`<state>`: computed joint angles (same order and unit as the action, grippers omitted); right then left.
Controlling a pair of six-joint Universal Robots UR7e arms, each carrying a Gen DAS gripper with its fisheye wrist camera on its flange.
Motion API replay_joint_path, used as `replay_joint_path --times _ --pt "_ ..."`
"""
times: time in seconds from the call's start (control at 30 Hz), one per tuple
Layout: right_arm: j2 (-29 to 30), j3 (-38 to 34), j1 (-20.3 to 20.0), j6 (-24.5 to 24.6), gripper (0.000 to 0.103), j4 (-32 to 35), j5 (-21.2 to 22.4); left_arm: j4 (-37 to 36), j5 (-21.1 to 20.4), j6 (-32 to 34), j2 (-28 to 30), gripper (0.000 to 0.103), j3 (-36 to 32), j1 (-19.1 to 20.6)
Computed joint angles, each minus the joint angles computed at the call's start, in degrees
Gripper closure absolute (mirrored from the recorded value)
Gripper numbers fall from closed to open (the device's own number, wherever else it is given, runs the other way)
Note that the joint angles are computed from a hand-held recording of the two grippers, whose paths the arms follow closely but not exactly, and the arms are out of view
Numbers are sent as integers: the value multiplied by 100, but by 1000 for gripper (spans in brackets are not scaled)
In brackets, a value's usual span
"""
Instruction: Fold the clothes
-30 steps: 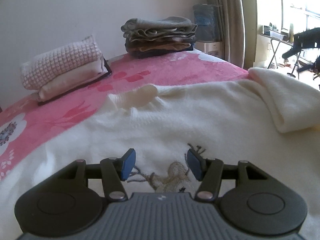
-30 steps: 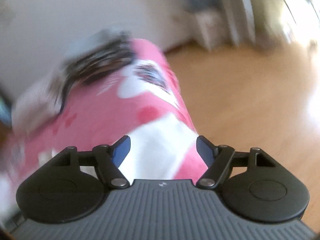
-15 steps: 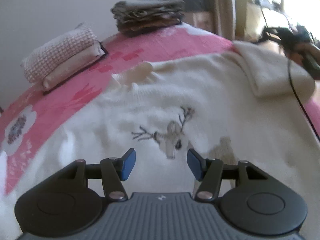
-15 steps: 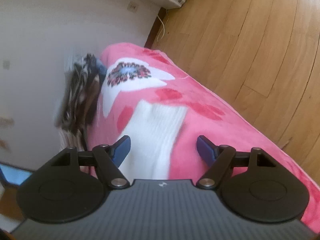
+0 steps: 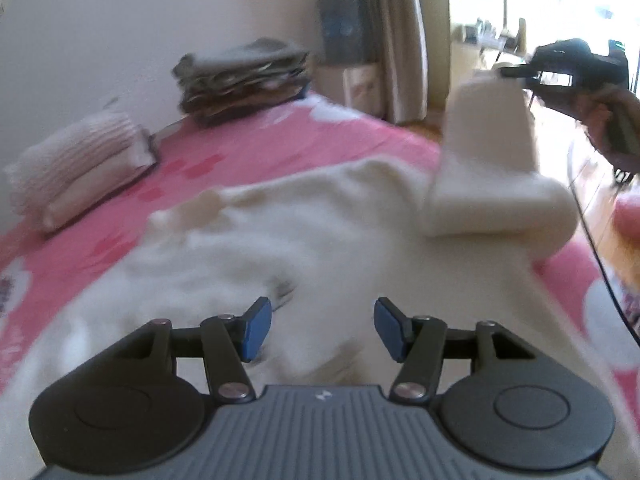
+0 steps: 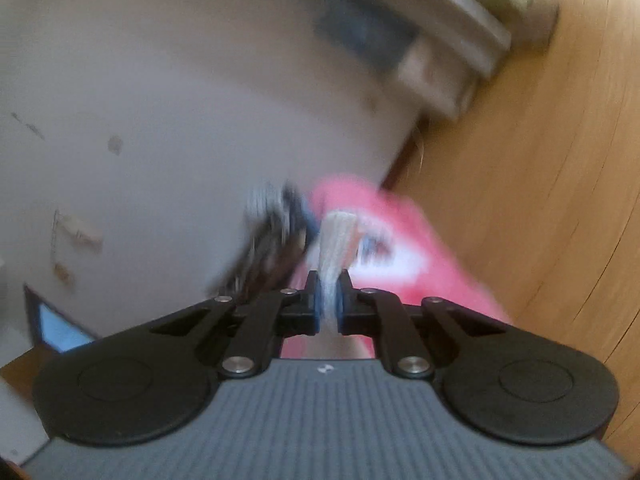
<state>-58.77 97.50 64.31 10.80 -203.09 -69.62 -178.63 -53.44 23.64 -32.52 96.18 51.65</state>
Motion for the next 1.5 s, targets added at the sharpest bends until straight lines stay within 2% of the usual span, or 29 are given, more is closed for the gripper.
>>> replay_joint_path --times 0.13,0.23,0.33,0.43,0.53,0.6,0.63,0.73,0.87,1.0,1.17,1.27,1.4,1.5 --pt "-848 870 -315 166 97 -879 -137 -187 -421 140 505 45 -393 22" --pt "-1321 1372 -549 319 97 -1239 -528 -280 -605 361 873 45 -719 21" --pt "-1617 1643 -719 291 97 -1146 -910 -330 -750 529 1230 45 -1078 0" --pt "-1720 1727 -826 301 97 -898 -1114 -253 -777 763 1539 45 -1394 -28" --pt "-1634 1589 -773 233 97 -716 -1308 -368 -547 1347 1840 43 -1535 -78" --pt "-1570 1463 -689 233 97 -650 -1377 -576 -549 1486 1896 43 -1503 -81" --pt "-1528 1398 -637 224 97 -639 -1386 -465 -594 1340 1854 43 -1507 -69" --pt "-1517 1334 -456 139 97 -687 -1184 170 -822 736 1608 42 -1610 19" --pt "-1469 1189 3 -135 97 -617 -759 137 -660 531 1144 41 -1393 57" --pt "-1239 926 596 -333 97 -302 -271 270 -127 -72 221 38 -796 146" --pt "-404 331 1276 -671 97 -121 408 981 520 -1591 -1247 36 39 345" --pt "267 -121 1690 -1217 97 219 583 1383 779 -2726 -2023 35 470 518" --pt "1106 -626 2128 -1935 97 752 623 1426 1168 -3486 -2699 35 1005 682" --pt "1813 -987 2415 -2662 97 1085 311 1389 1153 -3795 -3034 34 1347 788"
